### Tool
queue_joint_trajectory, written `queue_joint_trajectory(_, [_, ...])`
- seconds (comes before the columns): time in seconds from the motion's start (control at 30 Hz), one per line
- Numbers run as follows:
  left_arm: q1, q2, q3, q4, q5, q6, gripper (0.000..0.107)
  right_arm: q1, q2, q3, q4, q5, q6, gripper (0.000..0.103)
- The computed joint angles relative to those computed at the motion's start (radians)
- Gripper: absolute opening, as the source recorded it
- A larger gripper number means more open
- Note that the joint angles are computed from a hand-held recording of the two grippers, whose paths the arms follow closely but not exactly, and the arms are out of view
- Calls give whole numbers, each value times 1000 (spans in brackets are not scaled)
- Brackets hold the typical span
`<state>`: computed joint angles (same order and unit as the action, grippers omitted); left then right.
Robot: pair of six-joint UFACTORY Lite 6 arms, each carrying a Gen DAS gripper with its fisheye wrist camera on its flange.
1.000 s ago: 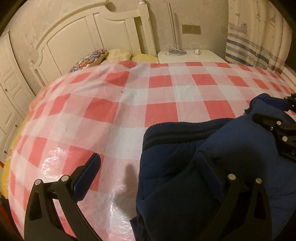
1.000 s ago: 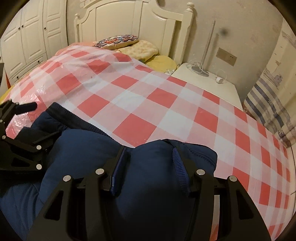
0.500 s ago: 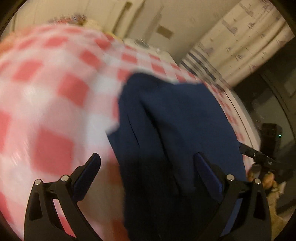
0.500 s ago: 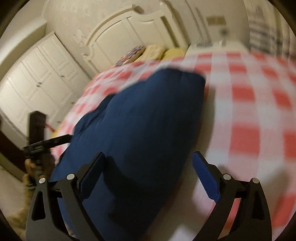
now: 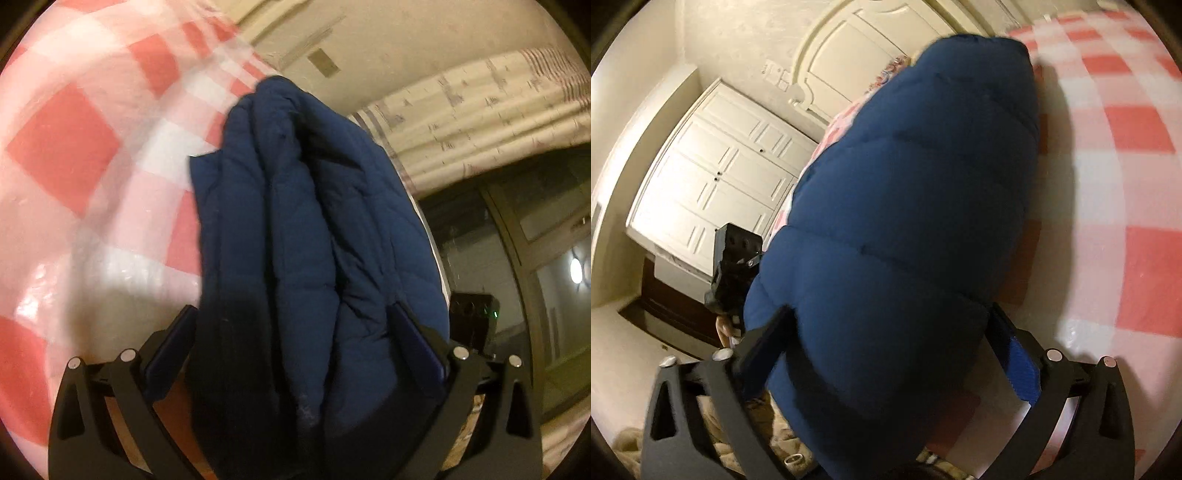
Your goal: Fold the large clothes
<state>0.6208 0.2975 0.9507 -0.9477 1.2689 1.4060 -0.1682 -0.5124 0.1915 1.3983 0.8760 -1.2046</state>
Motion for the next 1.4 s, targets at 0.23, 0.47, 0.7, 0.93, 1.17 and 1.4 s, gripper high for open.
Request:
queue_joint_trajectory(0.23, [-3,-120,-79,-39,-8,76,56,150,-252,-73,45,-165,44,79])
queue_joint_trajectory(0.47, [-233,-263,-63,-230,-115,-2,45,-120,-330,21,-28,-66,-25,70])
queue_joint_trajectory(0.7, [-672,68,401,-351,-400,-298,45,-438,165,390,-13,51,-241,69])
queue_joint_trajectory(0.93, [-835,292,523,-455,-628,-276,55,-510,669,640,29,-21,-319,76])
queue_joint_trajectory(1.17, [-829,235,457,-461,-649,-273,61,-277,177,402,168,-393,-319,87])
queue_joint_trajectory(1.4, [-910,41,292,-437,-905,-312,77,331,126,315,50,-1024,-311,90])
